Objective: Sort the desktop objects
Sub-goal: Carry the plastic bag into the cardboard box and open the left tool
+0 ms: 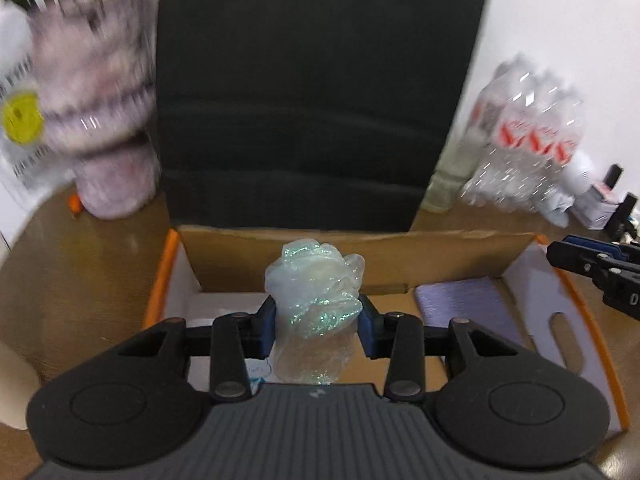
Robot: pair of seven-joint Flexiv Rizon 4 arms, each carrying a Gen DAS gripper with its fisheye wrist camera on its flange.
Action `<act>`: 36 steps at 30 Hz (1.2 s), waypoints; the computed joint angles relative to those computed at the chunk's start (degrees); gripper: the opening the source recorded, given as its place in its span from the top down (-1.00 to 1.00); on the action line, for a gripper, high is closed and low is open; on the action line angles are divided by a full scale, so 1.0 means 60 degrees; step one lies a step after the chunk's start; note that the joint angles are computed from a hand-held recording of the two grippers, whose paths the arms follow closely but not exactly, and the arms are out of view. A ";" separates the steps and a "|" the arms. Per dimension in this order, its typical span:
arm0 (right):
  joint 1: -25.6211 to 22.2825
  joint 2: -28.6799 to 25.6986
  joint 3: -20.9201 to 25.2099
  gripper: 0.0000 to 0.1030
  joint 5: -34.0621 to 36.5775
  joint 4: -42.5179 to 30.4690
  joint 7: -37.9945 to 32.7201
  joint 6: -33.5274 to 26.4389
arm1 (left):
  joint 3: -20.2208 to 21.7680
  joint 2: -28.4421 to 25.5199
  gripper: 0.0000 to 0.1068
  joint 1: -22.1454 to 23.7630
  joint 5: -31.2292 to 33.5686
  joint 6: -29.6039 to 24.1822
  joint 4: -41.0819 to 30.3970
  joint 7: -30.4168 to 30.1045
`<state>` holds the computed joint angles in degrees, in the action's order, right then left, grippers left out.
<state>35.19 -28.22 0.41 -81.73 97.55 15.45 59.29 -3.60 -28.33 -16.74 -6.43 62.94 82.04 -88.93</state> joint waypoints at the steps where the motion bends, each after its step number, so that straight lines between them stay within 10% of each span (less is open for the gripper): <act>1: -0.0059 -0.0223 0.0088 0.59 0.0540 -0.0204 -0.0570 -0.0055 | -0.0063 -0.0132 0.23 0.0053 -0.0032 0.0007 -0.0094 0.0125; 11: 0.0240 -0.1804 0.0495 0.56 0.5353 -0.2332 -0.5258 -0.1774 | 0.0146 -0.0394 0.02 -0.0294 0.0567 -0.1233 -0.0822 0.0510; 20: 0.0176 -0.0707 0.0193 0.10 0.6972 -0.1313 -0.4524 -0.0203 | -0.0077 0.0396 -0.48 0.0109 -0.0166 -0.1843 -0.0602 0.0488; 30: 0.0447 0.0396 0.1248 -0.74 0.8420 -0.1490 -0.5369 -0.1709 | 0.0243 0.2043 -0.93 -0.0087 0.0705 -0.3446 -0.0208 -0.0919; 36: 0.1327 0.1190 0.0946 -0.80 0.6543 -0.0633 -0.4092 -0.2046 | 0.0325 0.3361 -0.93 -0.0245 0.1954 -0.2706 0.1143 -0.2424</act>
<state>43.15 -21.08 6.09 -42.47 93.75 -9.10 47.02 -1.65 -8.16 -18.21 5.30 46.71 88.90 -103.48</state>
